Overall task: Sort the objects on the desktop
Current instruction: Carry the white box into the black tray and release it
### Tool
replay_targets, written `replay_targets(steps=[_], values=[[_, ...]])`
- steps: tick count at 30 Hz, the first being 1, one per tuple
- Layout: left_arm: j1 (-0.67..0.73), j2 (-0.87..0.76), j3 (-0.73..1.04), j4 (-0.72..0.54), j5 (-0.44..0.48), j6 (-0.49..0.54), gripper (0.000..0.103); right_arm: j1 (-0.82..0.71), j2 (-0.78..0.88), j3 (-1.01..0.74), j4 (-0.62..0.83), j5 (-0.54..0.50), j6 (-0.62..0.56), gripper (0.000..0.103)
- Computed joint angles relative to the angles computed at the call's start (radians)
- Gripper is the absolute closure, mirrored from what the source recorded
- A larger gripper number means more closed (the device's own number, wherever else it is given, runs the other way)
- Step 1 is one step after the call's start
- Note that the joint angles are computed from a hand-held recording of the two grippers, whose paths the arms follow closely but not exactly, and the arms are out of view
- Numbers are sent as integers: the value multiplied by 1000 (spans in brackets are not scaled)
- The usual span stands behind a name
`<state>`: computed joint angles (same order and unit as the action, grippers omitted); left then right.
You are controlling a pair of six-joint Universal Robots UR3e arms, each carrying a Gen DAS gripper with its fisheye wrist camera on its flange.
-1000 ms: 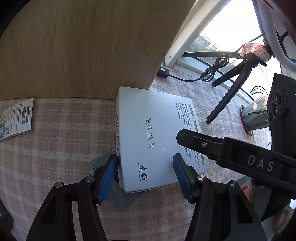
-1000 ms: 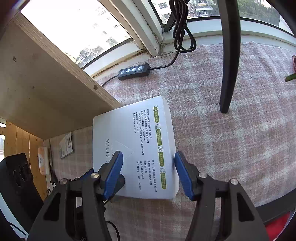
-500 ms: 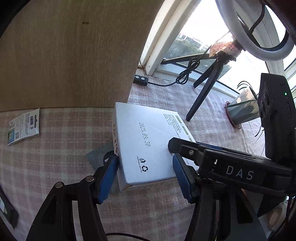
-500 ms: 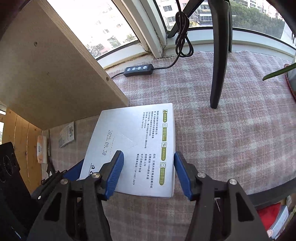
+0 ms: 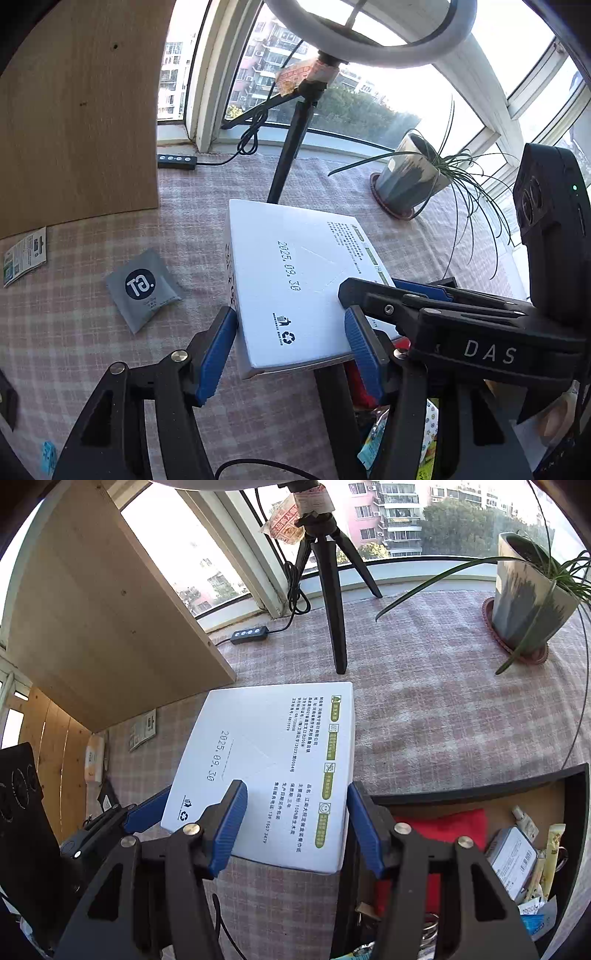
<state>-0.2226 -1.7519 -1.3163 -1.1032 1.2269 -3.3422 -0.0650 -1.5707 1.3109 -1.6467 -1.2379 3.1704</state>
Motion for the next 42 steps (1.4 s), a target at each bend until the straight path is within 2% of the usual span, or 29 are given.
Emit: replay_targets(steps=[7,14,21,25,28,33,42], values=[[-161,-96,166,-39,-7,-35,45,-266,-288,132,202,30,-189,48],[-313,-262,436,-137,-1,-67,45,-661,-498,161,500,72,-510,48],[-413,-409,697,-276,20,-72,45,-994,-598,124,768,70,-819,47],[-428,-439,775,-358,2,-25,45,-1132,-611,73,893,77,-958,47],[-431,-410,744,-349,36,-30,45,-1235,-619,21,988,109,-1037,47],[-385,-303,587,-304,42,-33,45,-1143,-586,25,940,125,-949,46],[-288,-85,261,-195,75,-66,45,-776,-567,127,708,127,-679,46]])
